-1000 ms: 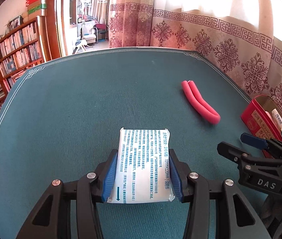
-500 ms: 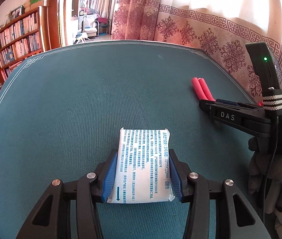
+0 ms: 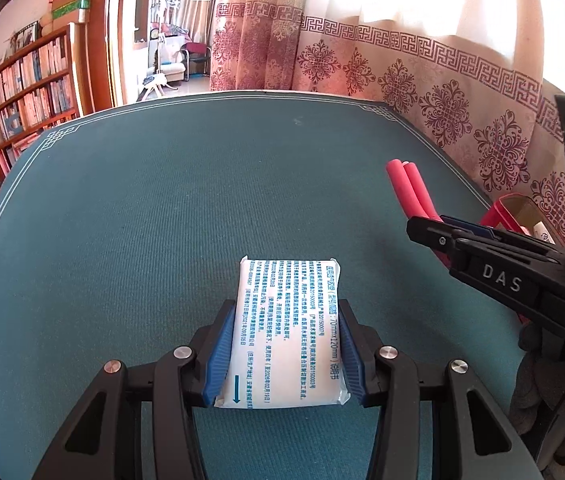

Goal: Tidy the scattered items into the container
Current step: 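Carry the white packet and pink roller into the red tin and release them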

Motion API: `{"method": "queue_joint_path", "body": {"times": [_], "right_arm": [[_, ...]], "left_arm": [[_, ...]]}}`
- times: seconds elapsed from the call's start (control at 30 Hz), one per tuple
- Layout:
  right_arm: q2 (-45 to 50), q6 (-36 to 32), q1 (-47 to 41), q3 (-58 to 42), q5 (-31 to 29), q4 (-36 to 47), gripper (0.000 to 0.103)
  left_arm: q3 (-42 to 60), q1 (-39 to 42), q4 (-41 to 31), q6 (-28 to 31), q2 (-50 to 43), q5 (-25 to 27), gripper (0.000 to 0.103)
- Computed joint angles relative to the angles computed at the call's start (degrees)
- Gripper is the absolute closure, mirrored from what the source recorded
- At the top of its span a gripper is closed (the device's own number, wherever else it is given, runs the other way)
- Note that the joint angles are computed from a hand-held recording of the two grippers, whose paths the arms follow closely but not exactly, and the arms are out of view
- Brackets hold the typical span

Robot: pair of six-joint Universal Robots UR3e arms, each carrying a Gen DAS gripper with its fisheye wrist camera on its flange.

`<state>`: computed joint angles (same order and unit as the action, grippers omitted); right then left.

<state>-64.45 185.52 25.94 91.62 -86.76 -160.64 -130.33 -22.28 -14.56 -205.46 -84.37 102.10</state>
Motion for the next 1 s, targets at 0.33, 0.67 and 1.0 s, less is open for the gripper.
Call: {"method": "queue_joint_path", "body": {"times": [0.33, 0.67, 1.0], "right_arm": [[-22.07, -0.35, -6.38, 22.5, 5.64, -8.06, 0.067], [-49.17, -6.03, -24.29, 40.49, 13.25, -2.34, 0.067], [-72.83, -19.62, -53.91, 46.87, 30.91, 19.09, 0.067]], "left_arm": [[8.93, -10.28, -4.82, -3.15, -2.9, 4.77, 0.054], [24.72, -19.42, -10.36, -2.7, -11.24, 7.4, 0.054], [47.03, -25.45, -16.51, 1.07, -25.46, 6.96, 0.054]]}}
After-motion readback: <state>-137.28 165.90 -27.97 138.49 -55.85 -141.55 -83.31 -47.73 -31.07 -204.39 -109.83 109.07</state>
